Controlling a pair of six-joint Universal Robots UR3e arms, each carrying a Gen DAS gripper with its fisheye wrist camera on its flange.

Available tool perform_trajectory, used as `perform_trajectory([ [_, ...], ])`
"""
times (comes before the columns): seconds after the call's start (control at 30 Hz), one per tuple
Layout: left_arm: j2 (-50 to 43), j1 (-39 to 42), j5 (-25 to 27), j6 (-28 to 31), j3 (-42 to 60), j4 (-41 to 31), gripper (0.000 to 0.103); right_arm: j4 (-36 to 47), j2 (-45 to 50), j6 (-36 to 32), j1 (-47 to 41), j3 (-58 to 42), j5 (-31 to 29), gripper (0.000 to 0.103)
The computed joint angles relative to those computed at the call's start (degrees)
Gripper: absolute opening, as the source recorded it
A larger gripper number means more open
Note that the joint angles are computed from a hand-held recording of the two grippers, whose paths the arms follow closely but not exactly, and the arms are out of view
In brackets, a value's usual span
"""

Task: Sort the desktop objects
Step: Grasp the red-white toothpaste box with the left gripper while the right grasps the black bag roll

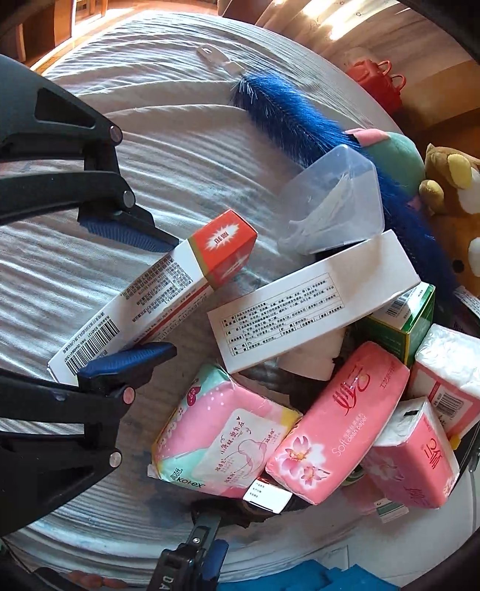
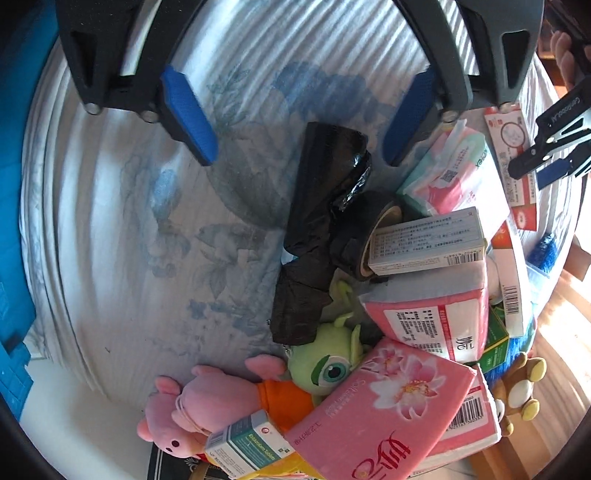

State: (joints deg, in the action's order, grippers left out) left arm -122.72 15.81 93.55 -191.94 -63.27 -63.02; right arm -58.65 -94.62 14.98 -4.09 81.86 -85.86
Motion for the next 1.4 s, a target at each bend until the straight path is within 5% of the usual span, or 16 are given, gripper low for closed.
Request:
perform_trajectory([
  [0.1,-2.59,-1.44,0.18,1.06,3.91,-0.62,0.045,-1.76,-2.64,-0.85,-0.25,3.37,-1.12,0.061],
  [0.2,-3.78,-3.17,1.69,2.72,5.52,-0.41,0.043,-4.24,-5.11,-3.66,-1.85,6.69,-1.36,0.037],
  [0.27,-3.44,-3.76,2.26,3.97,4.94,-0.13,0.041,-5.21,-6.04,-7.15,-4.15,7.44,0.38,0.036],
  [0.67,6.21,-2.25,-0.51,7.84,-7.55,0.16,0.032,-12.37,9.36,-1.72,-1.89,-7.30,-5.49,0.038],
  [0.77,8.00,-1.73,-0.37,8.34,-9.85,0.06,0.032,-10.53,10.57,-1.91,-2.30,-9.73,-5.27,0.046],
  [0.93,7.37,-0.84,-2.82,5.99,-9.05,-1.15,0.032,-5.05,7.67,-3.21,-3.33,-10.03,-3.05,0.050],
  [1.1,6.47,-1.20,-3.01,4.09,-9.27,-0.34,0.026,-7.47,-1.53,-5.29,-5.01,0.89,-0.82,0.050],
  [1.23,8.14,-1.24,-3.48,3.36,-11.02,0.49,0.023,-8.51,-6.31,-9.53,-7.97,6.72,1.26,0.035],
  [1.4,12.70,-2.72,-1.90,2.74,-12.88,2.17,0.022,-0.33,-1.34,-10.78,-9.41,-3.21,-0.13,0.034],
])
